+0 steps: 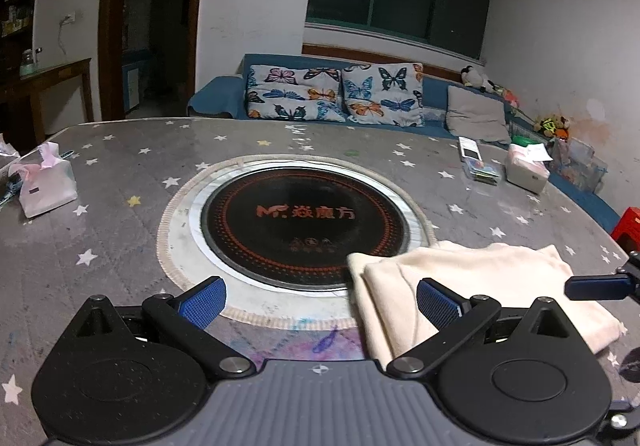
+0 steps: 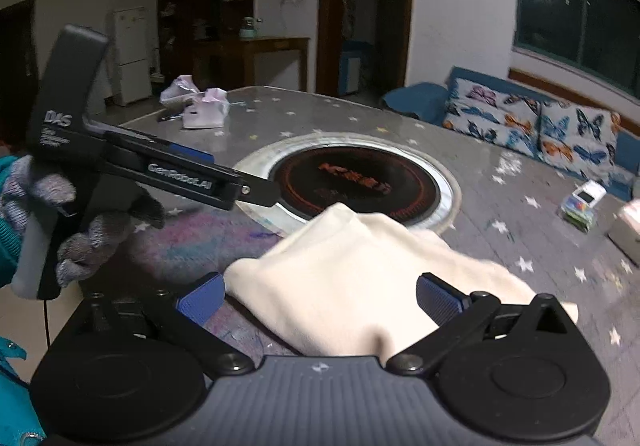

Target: Fold clothes

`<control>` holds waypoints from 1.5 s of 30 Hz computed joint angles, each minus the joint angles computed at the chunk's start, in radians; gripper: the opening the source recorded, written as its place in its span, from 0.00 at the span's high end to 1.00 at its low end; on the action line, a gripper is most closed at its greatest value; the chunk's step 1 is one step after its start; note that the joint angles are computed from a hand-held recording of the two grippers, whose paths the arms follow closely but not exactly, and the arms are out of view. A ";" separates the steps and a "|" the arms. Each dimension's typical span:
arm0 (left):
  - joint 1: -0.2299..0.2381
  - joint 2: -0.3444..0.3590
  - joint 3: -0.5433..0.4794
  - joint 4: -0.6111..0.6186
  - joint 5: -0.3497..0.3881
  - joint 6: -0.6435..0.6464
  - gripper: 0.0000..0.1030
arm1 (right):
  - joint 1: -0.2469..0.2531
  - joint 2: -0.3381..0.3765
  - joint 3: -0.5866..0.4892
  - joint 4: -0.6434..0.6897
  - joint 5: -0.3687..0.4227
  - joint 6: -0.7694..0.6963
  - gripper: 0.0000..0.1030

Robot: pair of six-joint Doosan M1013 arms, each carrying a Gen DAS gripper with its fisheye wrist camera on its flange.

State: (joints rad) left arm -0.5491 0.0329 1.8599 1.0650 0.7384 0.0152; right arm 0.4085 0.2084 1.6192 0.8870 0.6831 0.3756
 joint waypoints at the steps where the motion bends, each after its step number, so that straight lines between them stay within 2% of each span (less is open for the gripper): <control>1: -0.002 0.000 -0.001 -0.002 0.001 0.003 0.00 | -0.001 -0.001 0.002 0.000 0.000 0.004 0.00; 10: -0.020 -0.008 0.004 0.025 0.010 -0.014 0.00 | 0.006 -0.005 0.008 -0.027 -0.014 0.065 0.00; 12: -0.025 -0.009 0.004 0.025 0.012 -0.012 0.00 | 0.005 -0.002 0.005 -0.040 0.004 0.085 0.00; 16: -0.034 -0.011 0.005 0.030 0.014 -0.009 0.00 | 0.012 -0.015 0.025 -0.037 -0.028 0.061 0.00; 26: -0.046 -0.010 0.002 0.012 0.023 0.001 0.00 | 0.023 -0.023 0.034 -0.088 -0.042 0.088 0.01; 29: -0.046 -0.010 0.001 0.004 0.028 0.000 0.00 | 0.028 -0.026 0.042 -0.098 -0.063 0.095 0.05; 38: -0.045 -0.008 -0.001 -0.003 0.028 0.007 0.00 | 0.032 -0.019 0.028 -0.164 -0.040 0.156 0.15; 40: -0.044 -0.006 -0.003 -0.007 0.028 0.011 0.00 | 0.032 -0.018 0.025 -0.169 -0.031 0.152 0.21; 45: -0.042 -0.005 -0.006 -0.017 0.024 0.023 0.00 | 0.035 -0.018 0.019 -0.176 -0.006 0.104 0.22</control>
State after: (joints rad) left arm -0.5911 0.0278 1.8538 1.0480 0.7621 0.0381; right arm 0.4438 0.1909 1.6379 0.7113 0.6774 0.4794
